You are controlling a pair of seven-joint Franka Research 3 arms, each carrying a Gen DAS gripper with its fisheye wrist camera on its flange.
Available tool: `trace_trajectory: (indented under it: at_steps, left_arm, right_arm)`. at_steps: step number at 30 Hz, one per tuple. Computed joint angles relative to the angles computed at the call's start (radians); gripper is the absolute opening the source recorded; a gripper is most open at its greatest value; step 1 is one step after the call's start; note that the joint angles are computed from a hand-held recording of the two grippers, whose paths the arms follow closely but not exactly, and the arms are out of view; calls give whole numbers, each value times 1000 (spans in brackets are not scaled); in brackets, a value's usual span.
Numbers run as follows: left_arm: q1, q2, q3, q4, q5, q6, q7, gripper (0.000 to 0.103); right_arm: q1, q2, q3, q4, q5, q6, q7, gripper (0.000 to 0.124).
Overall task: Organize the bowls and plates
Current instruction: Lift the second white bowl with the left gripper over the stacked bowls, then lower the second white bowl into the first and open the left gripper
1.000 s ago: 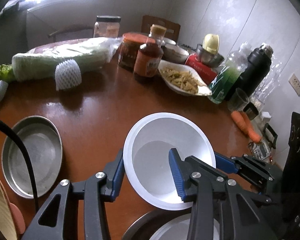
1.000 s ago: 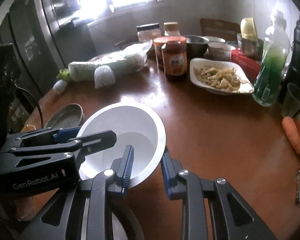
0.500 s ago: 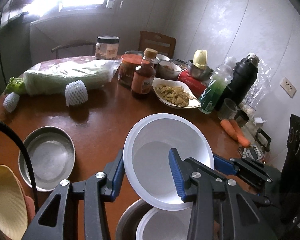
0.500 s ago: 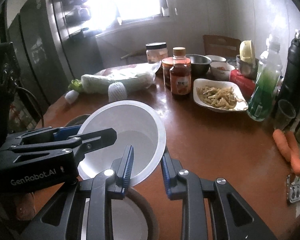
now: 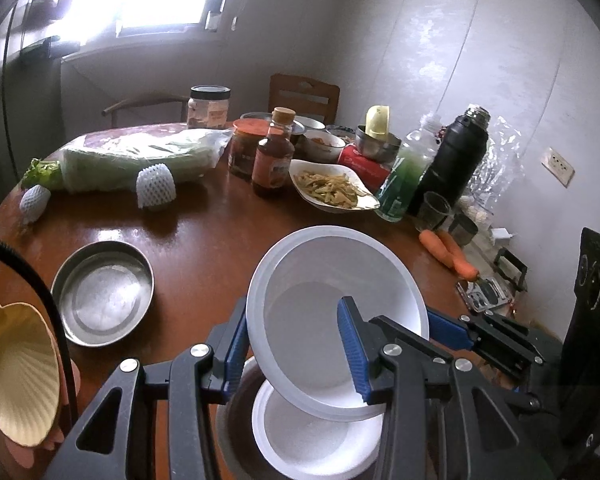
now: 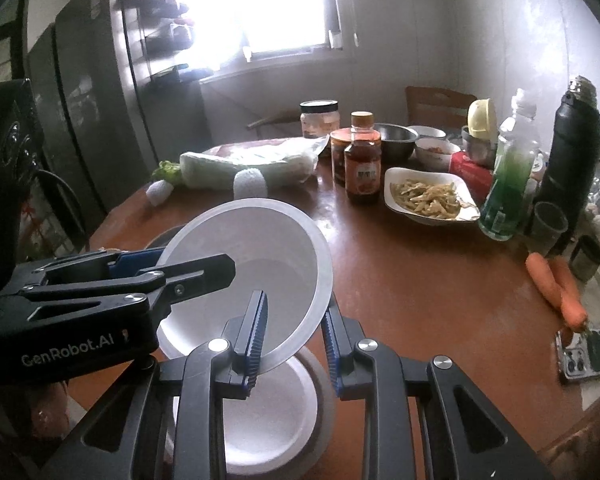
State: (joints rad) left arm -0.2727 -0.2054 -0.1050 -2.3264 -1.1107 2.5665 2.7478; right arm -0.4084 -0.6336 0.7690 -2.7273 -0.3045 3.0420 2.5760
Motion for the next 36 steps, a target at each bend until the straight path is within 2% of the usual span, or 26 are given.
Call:
trace_trajectory:
  at_steps: [14, 17, 25, 36]
  left_arm:
    - [-19, -92, 33, -100, -19, 10, 38, 43]
    - [-20, -99, 44, -113, -18, -2, 42, 43]
    - [-29, -114, 42, -162, 5, 27, 44, 43]
    - [-36, -108, 49, -185, 42, 12, 32, 43]
  right_arm:
    - [73, -68, 18, -34, 5, -41, 55, 28]
    - [87, -68, 16, -41, 1, -43, 67, 28]
    - [133, -58, 19, -56, -12, -77, 102, 28]
    - [181, -68, -6, -81, -61, -103, 164, 28]
